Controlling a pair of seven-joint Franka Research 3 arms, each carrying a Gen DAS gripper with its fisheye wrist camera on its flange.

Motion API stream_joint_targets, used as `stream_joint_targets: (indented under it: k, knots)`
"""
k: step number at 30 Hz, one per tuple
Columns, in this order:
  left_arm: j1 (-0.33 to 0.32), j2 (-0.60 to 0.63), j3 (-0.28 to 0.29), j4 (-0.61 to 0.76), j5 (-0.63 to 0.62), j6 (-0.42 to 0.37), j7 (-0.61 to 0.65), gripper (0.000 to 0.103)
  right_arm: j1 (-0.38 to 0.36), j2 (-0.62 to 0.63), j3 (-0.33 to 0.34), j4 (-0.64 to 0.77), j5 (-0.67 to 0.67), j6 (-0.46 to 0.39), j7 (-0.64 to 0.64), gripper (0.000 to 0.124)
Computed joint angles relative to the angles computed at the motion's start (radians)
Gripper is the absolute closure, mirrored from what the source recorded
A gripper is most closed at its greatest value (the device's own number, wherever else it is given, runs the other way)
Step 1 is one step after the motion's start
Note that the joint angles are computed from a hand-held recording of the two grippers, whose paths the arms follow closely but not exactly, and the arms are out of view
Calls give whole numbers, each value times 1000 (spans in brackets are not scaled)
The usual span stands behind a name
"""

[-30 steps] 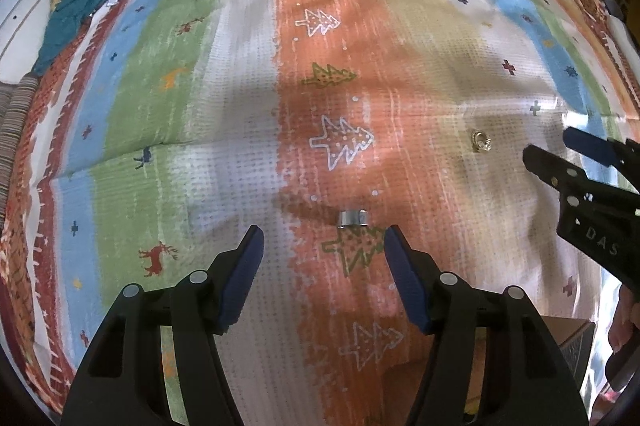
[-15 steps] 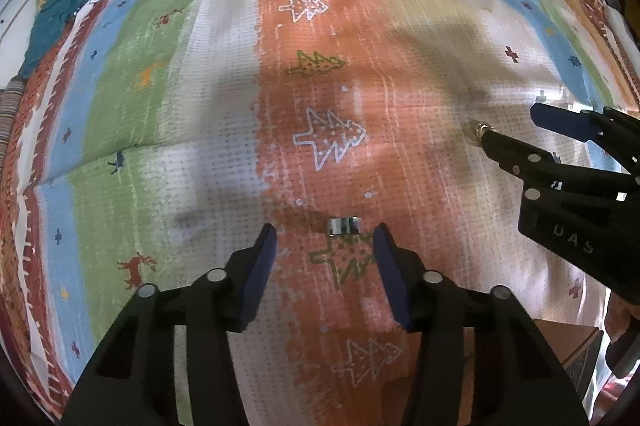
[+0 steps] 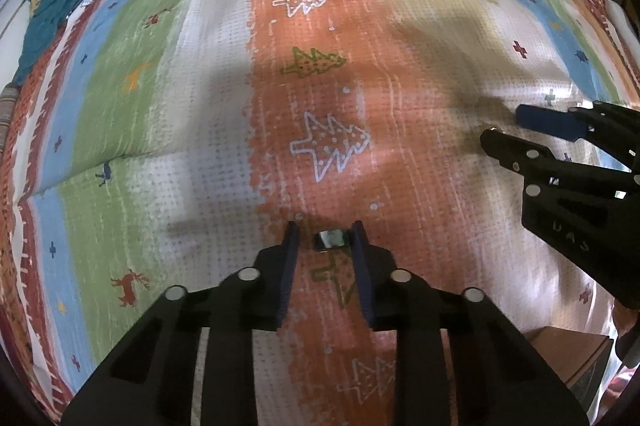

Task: Organize jewelry
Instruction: 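Close right tool on the small gold ring, then carry the gold ring with right tool over the tin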

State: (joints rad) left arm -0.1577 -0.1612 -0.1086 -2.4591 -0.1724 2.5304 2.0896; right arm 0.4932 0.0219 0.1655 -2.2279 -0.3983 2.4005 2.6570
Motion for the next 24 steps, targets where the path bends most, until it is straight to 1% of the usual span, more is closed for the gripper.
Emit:
stream_joint_targets:
  k: [1, 3, 4, 10, 16, 21, 24]
  knots:
    - [0, -1, 0, -1, 1, -1, 2, 85, 1, 2, 1, 1, 3, 2, -2, 96]
    - [0, -4, 1, -1, -2, -7, 2, 85, 2, -3, 1, -5, 14, 12, -2, 106]
    - [1, -4, 2, -1, -2, -8, 3, 85, 2, -5, 2, -7, 13, 13, 3, 107]
    - [-1, -34, 10, -15, -10, -16, 10, 85, 0, -27, 6, -30, 3, 32, 31, 108]
    - [-13, -75, 20, -25, -35, -31, 26, 85, -6, -71, 22, -48, -10, -2, 54, 108]
    - [-21, -114, 33, -49, -36, -28, 40, 85, -11, -124, 47, -63, -19, -63, 88, 108]
    - [-26, -139, 39, -64, -36, -27, 35, 85, -15, -147, 60, -67, -15, -85, 93, 108]
